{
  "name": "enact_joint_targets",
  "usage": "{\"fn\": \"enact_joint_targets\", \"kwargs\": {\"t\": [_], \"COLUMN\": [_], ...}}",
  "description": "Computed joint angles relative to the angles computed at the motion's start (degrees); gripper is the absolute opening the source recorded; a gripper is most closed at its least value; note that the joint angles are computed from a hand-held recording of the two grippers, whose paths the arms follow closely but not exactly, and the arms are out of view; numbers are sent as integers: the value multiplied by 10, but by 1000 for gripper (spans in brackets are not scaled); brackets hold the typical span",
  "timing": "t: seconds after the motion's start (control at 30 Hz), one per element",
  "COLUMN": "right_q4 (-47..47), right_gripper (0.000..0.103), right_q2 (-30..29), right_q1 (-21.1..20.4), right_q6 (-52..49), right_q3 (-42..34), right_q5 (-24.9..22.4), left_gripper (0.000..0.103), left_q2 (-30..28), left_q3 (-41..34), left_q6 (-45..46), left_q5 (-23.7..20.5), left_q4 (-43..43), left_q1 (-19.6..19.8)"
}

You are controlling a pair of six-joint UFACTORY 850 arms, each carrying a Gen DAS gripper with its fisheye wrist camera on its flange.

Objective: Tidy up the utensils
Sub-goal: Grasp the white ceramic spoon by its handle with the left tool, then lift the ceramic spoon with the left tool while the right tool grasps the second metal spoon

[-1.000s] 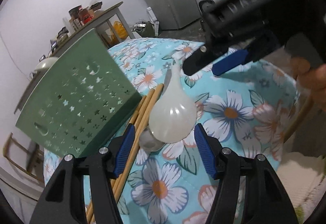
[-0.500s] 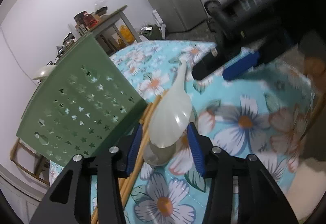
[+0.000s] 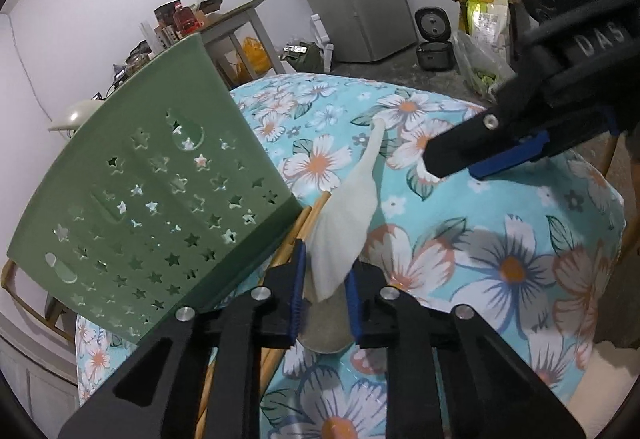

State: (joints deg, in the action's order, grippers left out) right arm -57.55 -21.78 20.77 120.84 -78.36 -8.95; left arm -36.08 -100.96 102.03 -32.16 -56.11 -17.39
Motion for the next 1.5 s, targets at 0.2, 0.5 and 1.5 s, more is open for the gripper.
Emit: {"fn": "enact_joint_targets", "kwargs": {"t": [0.2, 0.5, 1.5], "right_q4": [-28, -74, 41], "right_gripper": [58, 56, 34], "right_q2": [6, 25, -221], "right_q1": [4, 16, 129], "right_q6": [27, 62, -556], "right_q3": [6, 21, -329], "right_q5": [-9, -37, -351], "left_gripper": [2, 2, 2], "left_q2": [0, 33, 112], "left_q3": [-13, 3, 58], "left_q6": [-4, 33, -111], "left_q5": [-16, -14, -47], "left_q4": [-33, -107, -59], "left_q1": [11, 31, 133]}}
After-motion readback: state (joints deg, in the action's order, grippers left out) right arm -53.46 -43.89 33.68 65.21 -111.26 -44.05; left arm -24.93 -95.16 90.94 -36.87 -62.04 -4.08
